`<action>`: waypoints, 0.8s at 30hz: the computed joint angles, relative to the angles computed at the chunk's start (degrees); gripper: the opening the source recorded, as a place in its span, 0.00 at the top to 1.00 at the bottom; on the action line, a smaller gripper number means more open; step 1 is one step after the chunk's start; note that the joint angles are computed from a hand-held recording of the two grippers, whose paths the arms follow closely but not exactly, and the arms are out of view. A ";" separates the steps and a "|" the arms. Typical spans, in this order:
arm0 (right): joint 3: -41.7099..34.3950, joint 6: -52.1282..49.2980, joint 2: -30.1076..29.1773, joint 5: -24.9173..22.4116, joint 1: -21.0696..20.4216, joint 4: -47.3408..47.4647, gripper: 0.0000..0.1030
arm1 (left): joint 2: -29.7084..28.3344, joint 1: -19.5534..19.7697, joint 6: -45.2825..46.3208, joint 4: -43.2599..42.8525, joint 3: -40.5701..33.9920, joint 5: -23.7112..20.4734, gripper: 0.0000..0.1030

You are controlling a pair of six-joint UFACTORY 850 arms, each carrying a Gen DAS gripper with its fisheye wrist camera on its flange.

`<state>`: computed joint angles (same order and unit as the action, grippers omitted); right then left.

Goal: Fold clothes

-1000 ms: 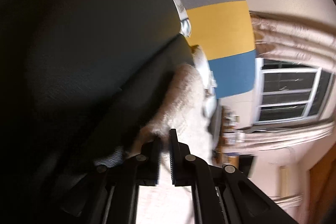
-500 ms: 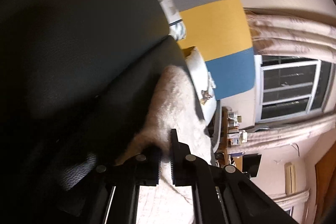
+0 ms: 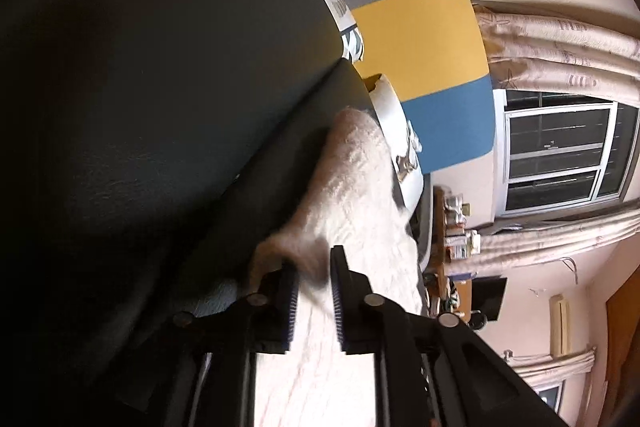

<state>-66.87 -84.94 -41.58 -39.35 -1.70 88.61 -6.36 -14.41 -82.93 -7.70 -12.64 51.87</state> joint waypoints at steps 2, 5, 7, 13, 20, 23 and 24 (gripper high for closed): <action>0.85 -1.28 0.85 -0.10 -0.43 2.39 0.82 | 4.46 -2.18 4.30 -5.22 2.02 -2.15 0.83; 5.09 -14.03 5.62 2.50 -0.10 11.48 0.75 | 10.99 -5.36 16.57 -14.18 2.80 -5.80 0.83; 6.79 -20.07 8.04 1.54 0.28 13.34 0.75 | 12.37 -5.11 23.87 -14.35 0.75 -7.64 0.83; 5.73 -24.09 10.14 7.66 6.67 6.75 0.75 | 3.69 -0.66 32.25 -8.33 -11.84 -18.71 0.83; 0.26 -11.70 5.16 14.44 9.24 -3.12 0.75 | -5.85 3.90 39.98 -13.61 -18.97 -27.26 0.88; -1.14 -6.79 2.91 17.32 9.44 -6.95 0.75 | -5.85 5.60 32.38 -5.89 -16.80 -24.06 0.93; -0.73 -9.11 2.92 16.36 9.02 -4.44 0.75 | -5.02 6.29 28.88 -2.42 -15.59 -22.22 0.88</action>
